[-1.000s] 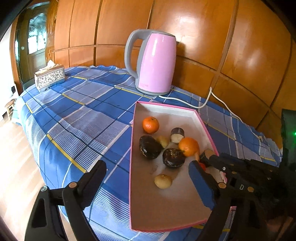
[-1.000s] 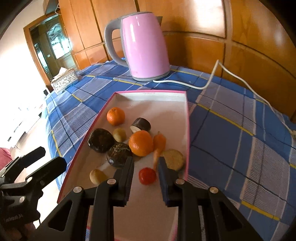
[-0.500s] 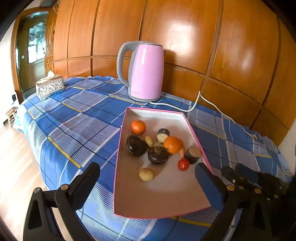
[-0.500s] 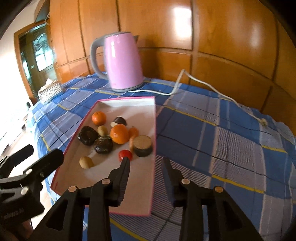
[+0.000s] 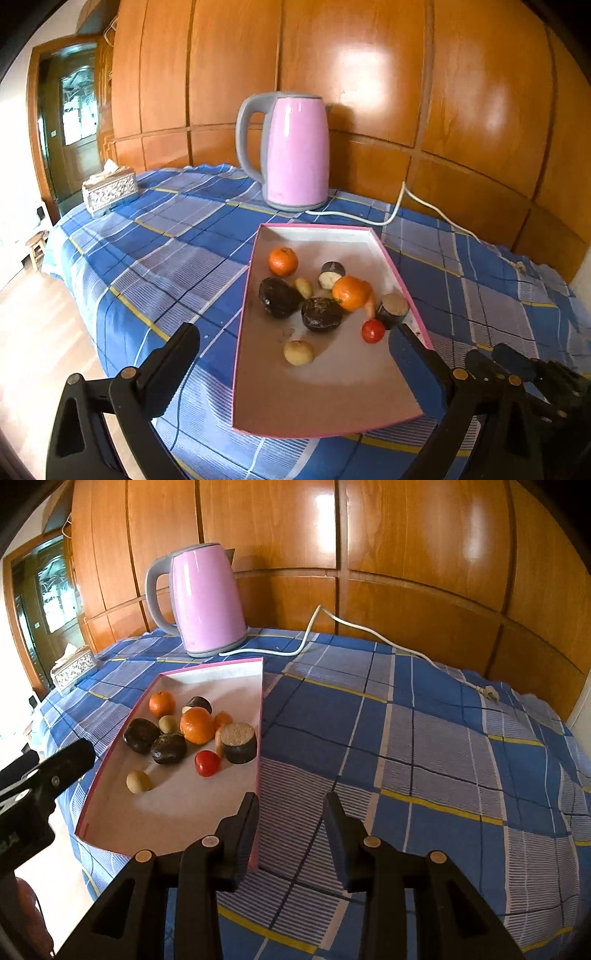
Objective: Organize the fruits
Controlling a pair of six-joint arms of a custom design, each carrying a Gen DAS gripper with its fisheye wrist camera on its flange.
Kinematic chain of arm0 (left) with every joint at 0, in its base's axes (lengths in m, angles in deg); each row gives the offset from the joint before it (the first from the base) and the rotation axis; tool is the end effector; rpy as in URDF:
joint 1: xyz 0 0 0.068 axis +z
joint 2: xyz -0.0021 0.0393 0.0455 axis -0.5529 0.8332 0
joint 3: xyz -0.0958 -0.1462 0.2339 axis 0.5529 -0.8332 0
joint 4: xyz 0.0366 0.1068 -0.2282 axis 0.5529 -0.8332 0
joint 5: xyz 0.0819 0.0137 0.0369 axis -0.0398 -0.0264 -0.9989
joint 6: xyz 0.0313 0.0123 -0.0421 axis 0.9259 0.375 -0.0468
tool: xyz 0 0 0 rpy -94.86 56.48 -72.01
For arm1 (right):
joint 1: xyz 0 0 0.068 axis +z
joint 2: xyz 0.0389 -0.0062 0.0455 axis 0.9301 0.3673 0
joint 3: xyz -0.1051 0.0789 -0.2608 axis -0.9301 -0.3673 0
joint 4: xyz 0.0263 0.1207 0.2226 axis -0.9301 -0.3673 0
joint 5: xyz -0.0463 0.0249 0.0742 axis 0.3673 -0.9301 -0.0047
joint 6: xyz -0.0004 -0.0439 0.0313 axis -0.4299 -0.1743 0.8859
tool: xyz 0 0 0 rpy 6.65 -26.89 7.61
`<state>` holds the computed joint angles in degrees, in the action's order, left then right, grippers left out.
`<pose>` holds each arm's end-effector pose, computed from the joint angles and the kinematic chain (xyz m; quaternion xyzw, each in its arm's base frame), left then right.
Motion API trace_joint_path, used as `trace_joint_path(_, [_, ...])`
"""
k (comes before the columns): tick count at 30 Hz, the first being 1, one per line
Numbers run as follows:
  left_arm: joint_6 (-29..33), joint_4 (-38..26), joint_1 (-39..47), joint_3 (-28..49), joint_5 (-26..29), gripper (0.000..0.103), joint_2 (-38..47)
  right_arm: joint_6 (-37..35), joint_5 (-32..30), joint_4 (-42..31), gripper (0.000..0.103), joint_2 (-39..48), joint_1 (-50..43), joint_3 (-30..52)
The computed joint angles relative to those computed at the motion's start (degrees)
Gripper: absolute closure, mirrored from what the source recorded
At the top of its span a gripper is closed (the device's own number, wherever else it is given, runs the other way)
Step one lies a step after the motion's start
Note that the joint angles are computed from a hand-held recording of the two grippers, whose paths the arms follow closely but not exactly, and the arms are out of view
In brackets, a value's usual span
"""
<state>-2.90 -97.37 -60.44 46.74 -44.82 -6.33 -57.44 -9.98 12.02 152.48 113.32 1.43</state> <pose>0.1349 -0.0465 0.1869 -0.1739 0.8807 0.0454 0.4384 0.1966 0.1805 0.1696 -0.1451 0.9166 0.0638 0.3671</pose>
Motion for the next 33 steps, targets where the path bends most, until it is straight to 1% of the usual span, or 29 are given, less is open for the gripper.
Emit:
trace_joint_path(3, [-0.1, 0.0, 1.8, -0.3, 1.2, 0.0, -0.2, -0.3, 0.3, 0.3, 0.067, -0.4, 0.4, -0.2])
trace_joint_path(7, [-1.5, -0.9, 0.8, -0.4, -1.7, 0.0, -1.3, -0.4, 0.7, 0.6, 0.067, -1.0, 0.8, -0.6])
trace_joint_path(10, [-1.7, -1.2, 0.1, -0.2, -2.5, 0.0, -1.5, -0.4, 1.0, 0.7, 0.067, -1.3, 1.2, -0.6])
trace_joint_path(17, [-0.7, -1.1, 0.5, 0.0, -1.6, 0.0, -2.1, -0.8, 1.1, 0.7, 0.067, -0.9, 1.9, -0.2])
trace_joint_path(23, [-1.2, -1.1, -0.2, 0.2, -2.0, 0.0, -1.6, -0.7, 1.1, 0.6, 0.067, -0.7, 2.2, 0.1])
trace_joint_path(33, [-1.1, -1.4, 0.7, 0.3, -0.8, 0.0, -2.1, -0.8, 1.2, 0.5, 0.067, -0.6, 2.4, 0.2])
